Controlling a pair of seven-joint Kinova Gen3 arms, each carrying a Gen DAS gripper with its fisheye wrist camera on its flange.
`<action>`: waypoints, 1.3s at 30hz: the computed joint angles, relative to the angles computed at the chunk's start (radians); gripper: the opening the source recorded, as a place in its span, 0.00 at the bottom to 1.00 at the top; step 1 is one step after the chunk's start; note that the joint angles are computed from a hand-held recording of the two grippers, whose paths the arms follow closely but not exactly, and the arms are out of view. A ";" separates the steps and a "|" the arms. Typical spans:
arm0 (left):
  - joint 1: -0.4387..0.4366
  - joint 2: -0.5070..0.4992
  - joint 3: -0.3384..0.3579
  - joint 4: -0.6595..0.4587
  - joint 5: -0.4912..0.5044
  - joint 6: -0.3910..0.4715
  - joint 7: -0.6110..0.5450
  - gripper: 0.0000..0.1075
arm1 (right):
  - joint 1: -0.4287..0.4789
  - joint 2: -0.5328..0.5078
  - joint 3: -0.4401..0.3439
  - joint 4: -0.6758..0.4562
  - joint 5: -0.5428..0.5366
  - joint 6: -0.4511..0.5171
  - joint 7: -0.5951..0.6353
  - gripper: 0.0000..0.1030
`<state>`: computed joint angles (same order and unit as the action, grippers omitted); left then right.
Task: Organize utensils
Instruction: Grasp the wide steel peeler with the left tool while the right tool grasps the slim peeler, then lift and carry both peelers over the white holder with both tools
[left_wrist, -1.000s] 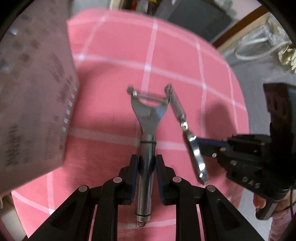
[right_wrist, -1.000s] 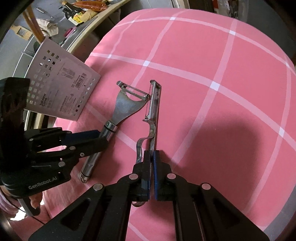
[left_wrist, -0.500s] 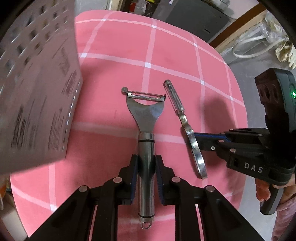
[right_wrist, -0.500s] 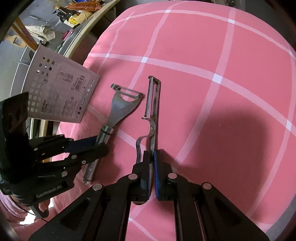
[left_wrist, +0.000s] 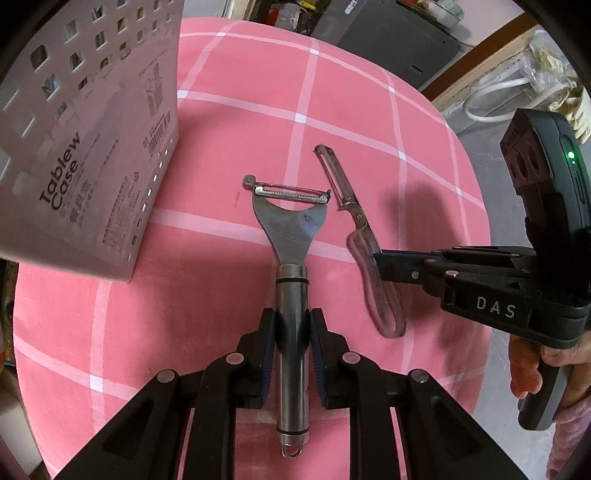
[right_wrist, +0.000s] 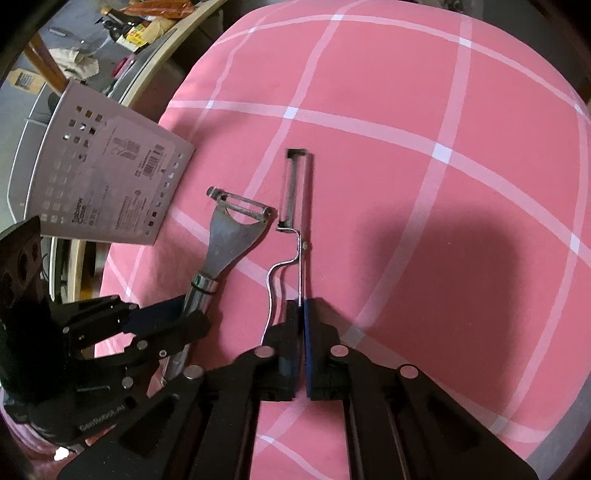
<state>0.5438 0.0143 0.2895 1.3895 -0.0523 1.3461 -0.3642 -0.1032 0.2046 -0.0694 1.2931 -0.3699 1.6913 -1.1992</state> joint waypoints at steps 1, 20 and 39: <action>0.000 -0.001 -0.001 0.001 0.002 -0.002 -0.002 0.16 | -0.001 -0.009 -0.001 0.012 0.004 -0.011 0.004 0.01; 0.016 -0.090 0.093 0.003 -0.120 -0.060 0.062 0.16 | 0.175 -0.401 0.231 0.302 -0.246 -0.229 0.144 0.01; 0.039 -0.112 0.188 -0.268 -0.471 0.094 0.044 0.16 | -0.020 -0.544 0.205 0.107 -0.138 -0.441 -0.082 0.01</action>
<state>0.5829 -0.0975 0.4773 1.1220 -0.5235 1.4403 -0.3203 -0.1229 -0.3396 0.1353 1.4002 -0.5082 1.2507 -1.2808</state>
